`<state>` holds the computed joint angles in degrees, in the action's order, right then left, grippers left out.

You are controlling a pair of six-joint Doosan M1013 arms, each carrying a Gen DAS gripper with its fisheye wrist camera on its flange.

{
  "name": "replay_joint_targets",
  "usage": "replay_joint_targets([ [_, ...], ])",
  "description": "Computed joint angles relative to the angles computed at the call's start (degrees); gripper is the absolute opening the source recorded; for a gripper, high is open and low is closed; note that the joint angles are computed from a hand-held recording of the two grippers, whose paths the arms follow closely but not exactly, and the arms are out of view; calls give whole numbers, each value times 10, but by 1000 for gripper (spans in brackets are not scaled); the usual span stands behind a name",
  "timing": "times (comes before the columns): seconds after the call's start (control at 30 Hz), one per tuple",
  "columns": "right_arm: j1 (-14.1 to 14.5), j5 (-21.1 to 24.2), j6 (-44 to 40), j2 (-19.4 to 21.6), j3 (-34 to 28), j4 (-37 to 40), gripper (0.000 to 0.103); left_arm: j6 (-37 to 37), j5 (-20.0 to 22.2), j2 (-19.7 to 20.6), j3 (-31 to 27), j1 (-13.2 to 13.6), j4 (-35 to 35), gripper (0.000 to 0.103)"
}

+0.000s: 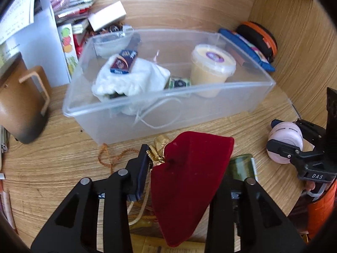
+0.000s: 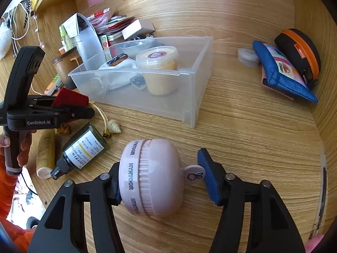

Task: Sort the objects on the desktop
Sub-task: 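Grasp the red velvet pouch with the left tool while the right tool holds the pink container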

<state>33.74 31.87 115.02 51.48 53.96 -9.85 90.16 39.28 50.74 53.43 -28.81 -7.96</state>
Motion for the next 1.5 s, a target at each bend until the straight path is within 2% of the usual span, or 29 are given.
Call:
replay_joint_targets([
  [0.1,-5,-14,-24,-4,4,42,56,0,-20,-11,14,0,2,35],
  [0.33,-3,-25,-9,-8,0,25,56,12,-52,-30,36,4,-13,35],
  [0.7,1,-28,-11,-7,-28,-3,56,-2,-93,-54,62,4,6,35],
  [1.0,5,-19,-32,5,-64,-4,56,11,-115,-70,63,4,24,35],
  [1.33,5,-2,-66,20,-109,2,56,38,-128,-73,49,7,3,35],
  [1.5,2,8,-103,35,-145,39,56,46,-123,-65,32,10,-5,35],
])
